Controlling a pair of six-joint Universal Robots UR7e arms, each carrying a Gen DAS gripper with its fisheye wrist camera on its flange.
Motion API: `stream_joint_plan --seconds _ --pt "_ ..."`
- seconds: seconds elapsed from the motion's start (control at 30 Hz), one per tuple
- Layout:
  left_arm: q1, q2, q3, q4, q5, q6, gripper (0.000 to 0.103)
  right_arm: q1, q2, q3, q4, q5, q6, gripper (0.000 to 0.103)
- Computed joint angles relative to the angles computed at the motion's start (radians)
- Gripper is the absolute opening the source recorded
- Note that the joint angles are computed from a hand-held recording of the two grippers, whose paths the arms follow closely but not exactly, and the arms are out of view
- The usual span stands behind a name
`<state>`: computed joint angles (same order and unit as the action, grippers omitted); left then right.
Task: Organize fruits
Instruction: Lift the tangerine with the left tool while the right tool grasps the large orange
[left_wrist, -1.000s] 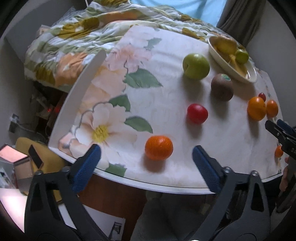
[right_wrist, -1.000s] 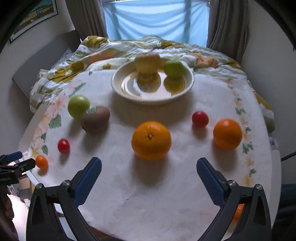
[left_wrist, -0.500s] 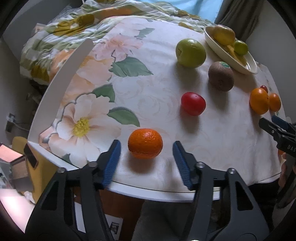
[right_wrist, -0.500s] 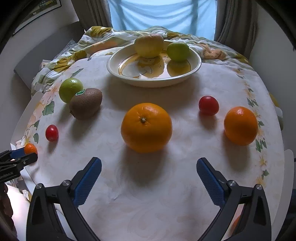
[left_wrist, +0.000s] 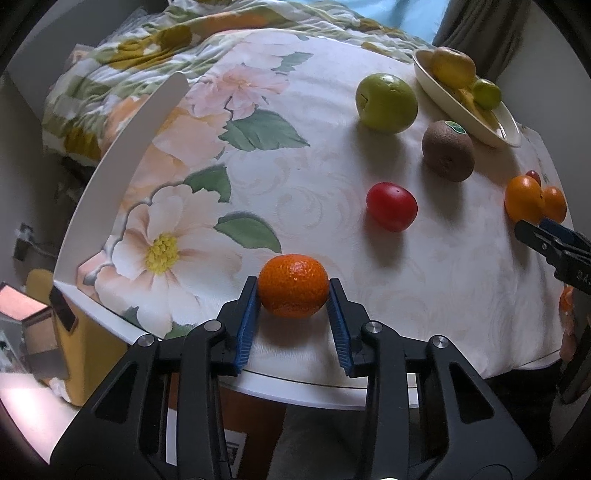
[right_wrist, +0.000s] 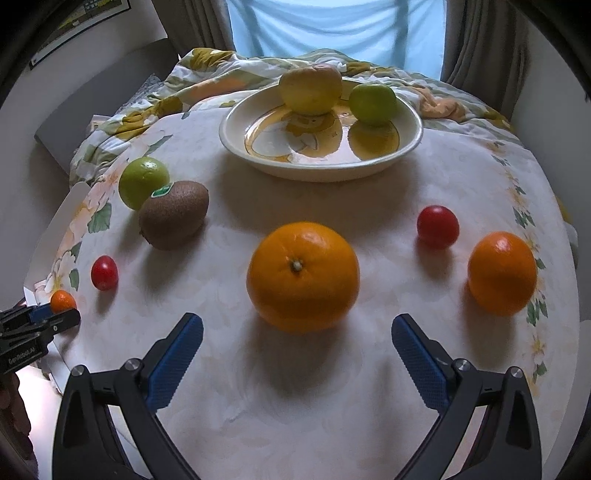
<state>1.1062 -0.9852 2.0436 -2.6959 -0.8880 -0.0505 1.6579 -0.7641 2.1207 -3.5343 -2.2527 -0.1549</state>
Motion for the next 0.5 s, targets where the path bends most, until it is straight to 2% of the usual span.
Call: stream_joint_plan --seconds 0.2,0.27,0.4,0.47,0.5 --pt "0.002 0.000 -0.001 -0.006 0.001 -0.009 0.043 -0.009 0.004 -0.040 0.044 0.004 -0.003 0.088" --pt "0.002 0.001 -0.001 -0.010 -0.001 -0.013 0.043 -0.013 0.006 -0.049 0.058 0.006 0.002 0.080" --pt "0.005 -0.003 0.001 -0.016 -0.007 -0.018 0.043 -0.018 0.002 -0.055 0.081 0.000 0.019 0.072" --pt "0.005 -0.005 0.002 -0.015 -0.011 -0.022 0.043 -0.015 0.003 -0.054 0.072 -0.005 0.007 0.057" --pt "0.004 -0.007 0.003 -0.016 -0.010 -0.023 0.043 -0.014 0.001 -0.056 0.081 -0.007 0.004 0.057"
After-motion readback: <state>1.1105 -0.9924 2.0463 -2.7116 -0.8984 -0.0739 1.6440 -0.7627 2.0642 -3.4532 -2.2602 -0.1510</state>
